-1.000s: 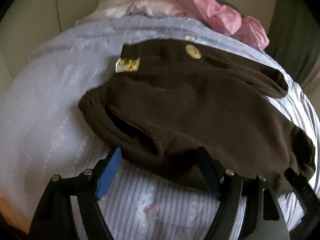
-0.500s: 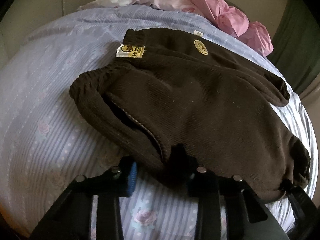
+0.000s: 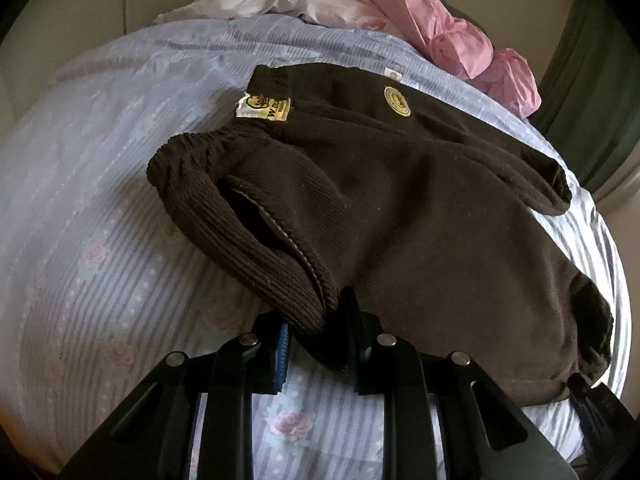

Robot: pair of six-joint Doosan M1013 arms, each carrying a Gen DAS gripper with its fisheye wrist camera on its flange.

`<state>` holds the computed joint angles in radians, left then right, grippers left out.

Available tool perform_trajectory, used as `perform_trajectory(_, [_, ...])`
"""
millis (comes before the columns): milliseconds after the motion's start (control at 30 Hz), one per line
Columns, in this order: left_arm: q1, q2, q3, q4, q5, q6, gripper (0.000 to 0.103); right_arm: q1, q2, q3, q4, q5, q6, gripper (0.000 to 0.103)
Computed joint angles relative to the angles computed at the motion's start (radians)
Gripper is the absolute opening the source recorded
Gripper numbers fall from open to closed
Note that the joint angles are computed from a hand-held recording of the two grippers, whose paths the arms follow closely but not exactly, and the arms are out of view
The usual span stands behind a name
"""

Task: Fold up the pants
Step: 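Lower both tools onto the pants leg cuffs and close on them, then lift the cuffs with both tools and fold them toward the waistband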

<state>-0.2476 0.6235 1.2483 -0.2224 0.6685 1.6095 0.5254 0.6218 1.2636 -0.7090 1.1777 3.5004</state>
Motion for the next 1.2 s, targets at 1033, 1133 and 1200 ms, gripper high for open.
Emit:
perform_trajectory(1033, [-0.001,-0.035,0.000,-0.016,-0.024,0.059,0.022,-0.011,-0.040,0.039,-0.147,-0.080,0.127,0.013])
perform_trajectory(1133, [-0.005,-0.033,-0.036,-0.024,-0.013,0.080,0.022,-0.023,-0.049,0.027,-0.191,-0.093,0.141,0.013])
perform_trajectory(1200, [-0.005,-0.027,-0.067,-0.034,0.000,0.092,0.022,-0.039,-0.055,0.020,-0.201,-0.116,0.140,0.012])
